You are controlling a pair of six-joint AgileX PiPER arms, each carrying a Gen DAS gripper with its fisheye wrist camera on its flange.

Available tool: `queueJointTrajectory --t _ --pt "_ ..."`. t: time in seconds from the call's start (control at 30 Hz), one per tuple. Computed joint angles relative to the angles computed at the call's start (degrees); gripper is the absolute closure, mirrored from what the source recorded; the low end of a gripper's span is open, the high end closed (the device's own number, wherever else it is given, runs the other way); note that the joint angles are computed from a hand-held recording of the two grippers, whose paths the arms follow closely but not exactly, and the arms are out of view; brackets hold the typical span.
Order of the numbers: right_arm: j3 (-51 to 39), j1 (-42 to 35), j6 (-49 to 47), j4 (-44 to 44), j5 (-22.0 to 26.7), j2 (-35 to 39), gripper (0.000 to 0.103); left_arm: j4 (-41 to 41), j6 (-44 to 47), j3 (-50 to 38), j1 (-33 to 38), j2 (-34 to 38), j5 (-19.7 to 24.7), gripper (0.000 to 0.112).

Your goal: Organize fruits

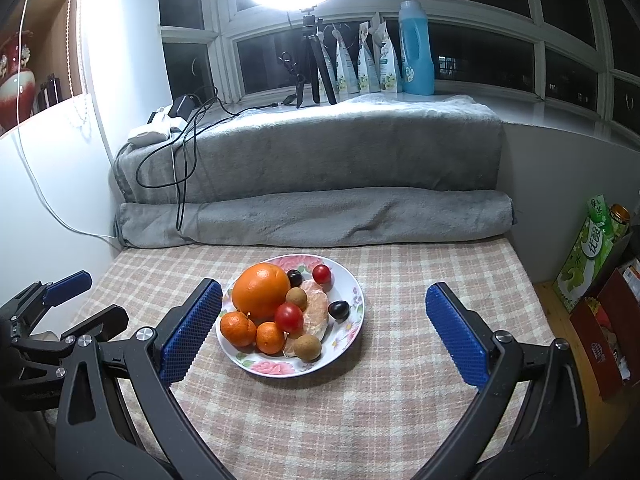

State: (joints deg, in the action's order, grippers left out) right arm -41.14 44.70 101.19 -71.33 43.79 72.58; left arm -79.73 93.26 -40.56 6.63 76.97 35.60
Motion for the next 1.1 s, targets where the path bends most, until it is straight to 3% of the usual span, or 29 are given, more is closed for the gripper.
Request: queueJointTrajectory --t 1.1 --pt "0.1 0.2 1.6 -0.3 -0.4 1.6 0.0 -2.0 1.0 -0.2 -0.7 1.4 -1.3 0.023"
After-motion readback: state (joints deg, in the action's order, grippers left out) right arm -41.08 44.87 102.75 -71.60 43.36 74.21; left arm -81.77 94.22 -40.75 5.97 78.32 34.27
